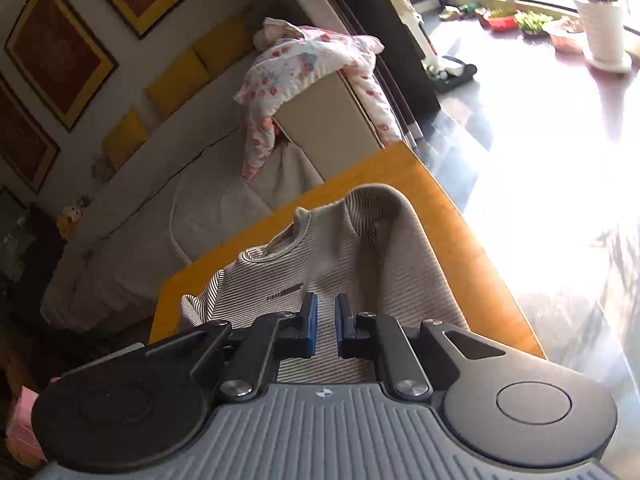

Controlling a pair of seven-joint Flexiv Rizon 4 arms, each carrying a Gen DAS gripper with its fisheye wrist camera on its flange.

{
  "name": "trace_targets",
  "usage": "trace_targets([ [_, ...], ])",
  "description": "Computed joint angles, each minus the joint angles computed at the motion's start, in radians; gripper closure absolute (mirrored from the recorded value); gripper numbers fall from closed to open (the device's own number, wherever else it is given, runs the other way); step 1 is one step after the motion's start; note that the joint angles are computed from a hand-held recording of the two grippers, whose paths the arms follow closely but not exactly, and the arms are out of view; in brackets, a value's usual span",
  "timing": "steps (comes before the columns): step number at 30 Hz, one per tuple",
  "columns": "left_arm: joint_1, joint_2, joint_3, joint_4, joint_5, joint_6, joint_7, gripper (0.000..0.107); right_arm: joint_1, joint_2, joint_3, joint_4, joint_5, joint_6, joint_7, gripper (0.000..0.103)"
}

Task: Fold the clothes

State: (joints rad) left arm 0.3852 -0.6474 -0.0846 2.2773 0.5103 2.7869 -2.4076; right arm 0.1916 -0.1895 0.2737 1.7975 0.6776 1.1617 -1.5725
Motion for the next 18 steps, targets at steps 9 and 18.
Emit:
trace_targets([
  [9,-0.010,-0.006,-0.003,-0.004,-0.012,-0.016,0.018,0.004,-0.032,0.024,-0.018,0.163,0.132,0.011,0.071,0.063],
  [18,-0.013,-0.011,-0.003,0.007,-0.025,-0.015,0.020,0.004,-0.006,-0.095,0.057,0.057,0.081,0.271,-0.110,0.092],
])
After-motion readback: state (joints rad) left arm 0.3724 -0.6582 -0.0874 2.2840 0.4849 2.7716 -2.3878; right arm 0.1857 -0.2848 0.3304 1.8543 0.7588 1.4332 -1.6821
